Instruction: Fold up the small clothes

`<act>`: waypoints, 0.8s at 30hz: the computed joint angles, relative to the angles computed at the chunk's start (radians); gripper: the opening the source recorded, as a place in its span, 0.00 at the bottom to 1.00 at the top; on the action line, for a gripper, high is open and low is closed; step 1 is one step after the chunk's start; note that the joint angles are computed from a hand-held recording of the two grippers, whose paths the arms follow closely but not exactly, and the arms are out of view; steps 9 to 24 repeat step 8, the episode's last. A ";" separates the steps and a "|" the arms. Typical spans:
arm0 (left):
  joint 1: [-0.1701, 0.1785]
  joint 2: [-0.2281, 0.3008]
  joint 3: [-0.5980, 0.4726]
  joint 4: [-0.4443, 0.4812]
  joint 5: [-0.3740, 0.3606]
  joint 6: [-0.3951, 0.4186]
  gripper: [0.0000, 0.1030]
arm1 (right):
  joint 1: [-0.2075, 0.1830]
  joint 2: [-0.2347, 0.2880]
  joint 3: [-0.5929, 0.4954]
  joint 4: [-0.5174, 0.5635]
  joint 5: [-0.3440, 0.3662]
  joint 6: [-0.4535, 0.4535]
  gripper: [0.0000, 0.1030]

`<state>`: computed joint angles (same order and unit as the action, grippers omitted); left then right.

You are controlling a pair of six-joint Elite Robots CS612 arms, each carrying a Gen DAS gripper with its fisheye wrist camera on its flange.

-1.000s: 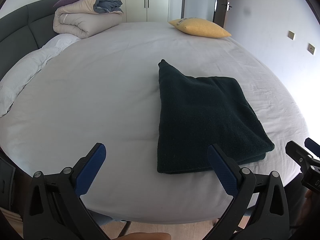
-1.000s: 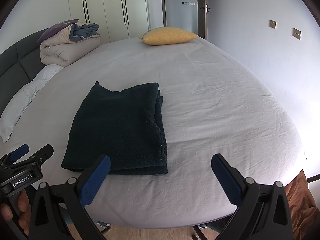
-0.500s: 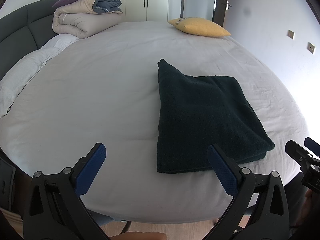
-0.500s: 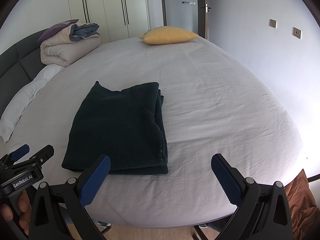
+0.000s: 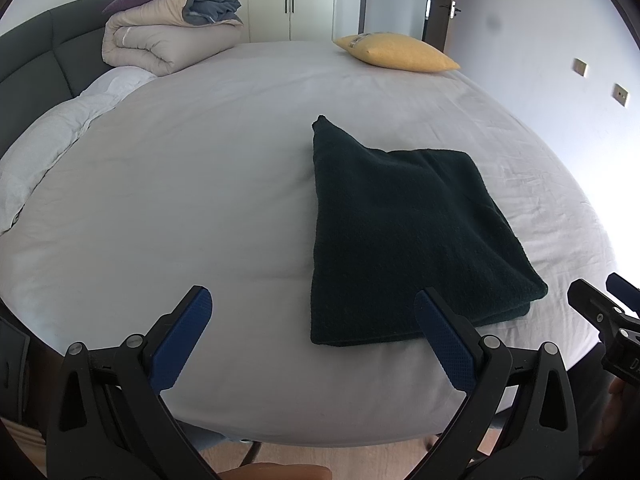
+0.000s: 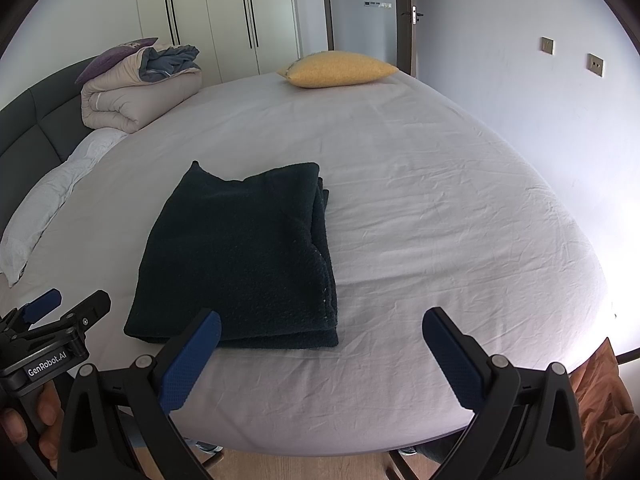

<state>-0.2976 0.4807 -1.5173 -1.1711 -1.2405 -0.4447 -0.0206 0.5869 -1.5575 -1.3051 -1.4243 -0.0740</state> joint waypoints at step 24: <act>0.001 0.000 0.004 -0.011 0.001 0.013 1.00 | -0.002 -0.002 0.004 0.005 0.007 0.000 1.00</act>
